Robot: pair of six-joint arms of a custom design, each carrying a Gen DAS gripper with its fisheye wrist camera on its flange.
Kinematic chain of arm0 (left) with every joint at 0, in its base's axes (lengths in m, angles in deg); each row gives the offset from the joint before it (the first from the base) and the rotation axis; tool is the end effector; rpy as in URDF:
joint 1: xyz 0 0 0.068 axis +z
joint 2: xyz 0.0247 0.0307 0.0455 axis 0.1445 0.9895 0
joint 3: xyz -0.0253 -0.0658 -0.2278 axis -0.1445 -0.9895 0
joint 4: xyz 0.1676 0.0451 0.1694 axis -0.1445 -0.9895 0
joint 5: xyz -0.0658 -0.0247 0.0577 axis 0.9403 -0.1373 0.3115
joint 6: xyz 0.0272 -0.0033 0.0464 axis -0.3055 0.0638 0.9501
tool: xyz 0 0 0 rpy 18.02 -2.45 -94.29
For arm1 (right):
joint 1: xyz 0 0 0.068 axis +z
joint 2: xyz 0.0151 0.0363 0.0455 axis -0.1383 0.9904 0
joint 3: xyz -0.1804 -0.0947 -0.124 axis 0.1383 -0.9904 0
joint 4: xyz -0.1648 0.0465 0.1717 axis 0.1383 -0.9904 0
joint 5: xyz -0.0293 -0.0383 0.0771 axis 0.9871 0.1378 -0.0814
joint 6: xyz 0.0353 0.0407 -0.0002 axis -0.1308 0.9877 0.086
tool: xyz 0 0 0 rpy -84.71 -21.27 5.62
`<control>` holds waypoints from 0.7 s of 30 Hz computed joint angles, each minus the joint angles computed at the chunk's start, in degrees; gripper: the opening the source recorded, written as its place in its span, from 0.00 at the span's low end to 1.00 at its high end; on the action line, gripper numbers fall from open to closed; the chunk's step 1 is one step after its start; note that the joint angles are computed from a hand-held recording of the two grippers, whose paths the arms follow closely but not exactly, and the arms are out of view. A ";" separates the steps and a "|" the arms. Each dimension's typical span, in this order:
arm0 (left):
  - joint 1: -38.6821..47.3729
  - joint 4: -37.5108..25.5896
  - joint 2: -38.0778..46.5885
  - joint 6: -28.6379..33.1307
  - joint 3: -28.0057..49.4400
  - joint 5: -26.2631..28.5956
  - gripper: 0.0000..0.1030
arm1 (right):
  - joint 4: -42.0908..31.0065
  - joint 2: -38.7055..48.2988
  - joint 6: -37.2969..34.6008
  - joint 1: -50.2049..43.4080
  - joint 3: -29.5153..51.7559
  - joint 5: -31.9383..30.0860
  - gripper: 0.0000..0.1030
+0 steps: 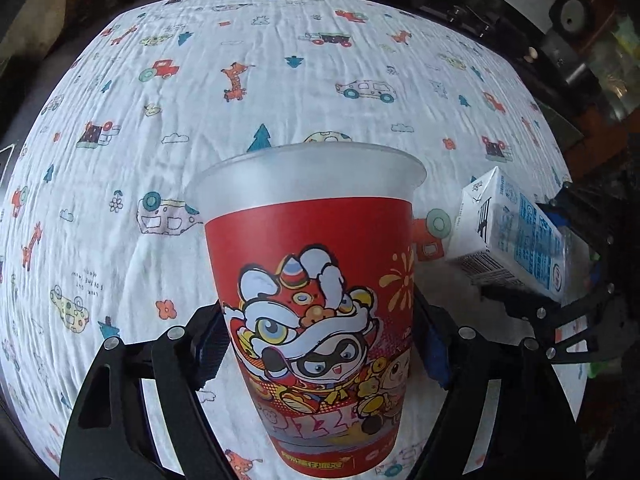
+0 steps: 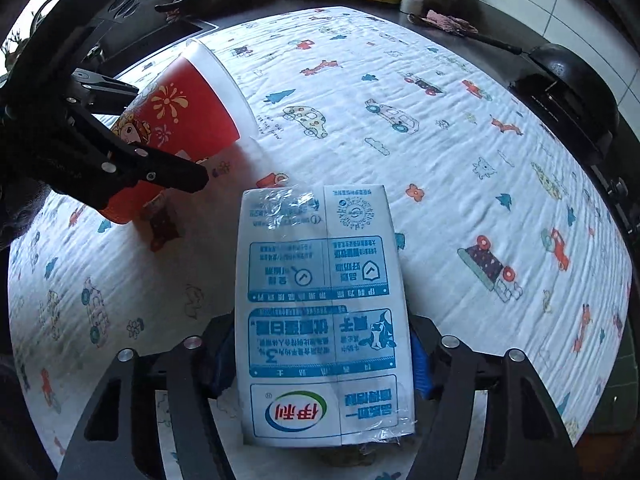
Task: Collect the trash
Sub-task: 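Drop the milk carton into the green basket with the right gripper, then the red cup with the left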
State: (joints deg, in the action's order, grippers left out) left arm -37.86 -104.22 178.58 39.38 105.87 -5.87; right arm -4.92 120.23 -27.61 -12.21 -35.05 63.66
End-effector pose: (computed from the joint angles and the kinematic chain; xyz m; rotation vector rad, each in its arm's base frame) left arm 0.1961 -0.1979 0.1380 -0.0286 2.7871 -0.2587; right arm 0.2519 -0.0058 0.1478 -1.1982 2.4423 0.2747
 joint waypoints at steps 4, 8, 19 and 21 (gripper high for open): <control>0.19 1.50 -0.79 0.07 -1.01 -0.60 0.73 | -0.60 -7.99 2.69 -2.52 -6.58 -2.78 0.60; -1.91 2.48 -3.82 -1.75 -2.96 -1.51 0.68 | -2.55 -16.71 4.30 -8.00 -12.64 -4.55 0.60; -19.48 -0.47 -2.66 -8.17 6.30 -6.14 0.68 | -25.74 -23.78 -27.88 -60.69 -11.17 -14.65 0.60; -22.84 -1.14 -0.28 -8.67 10.38 -7.06 0.68 | -27.35 -16.00 -33.70 -70.31 -5.92 -14.93 0.60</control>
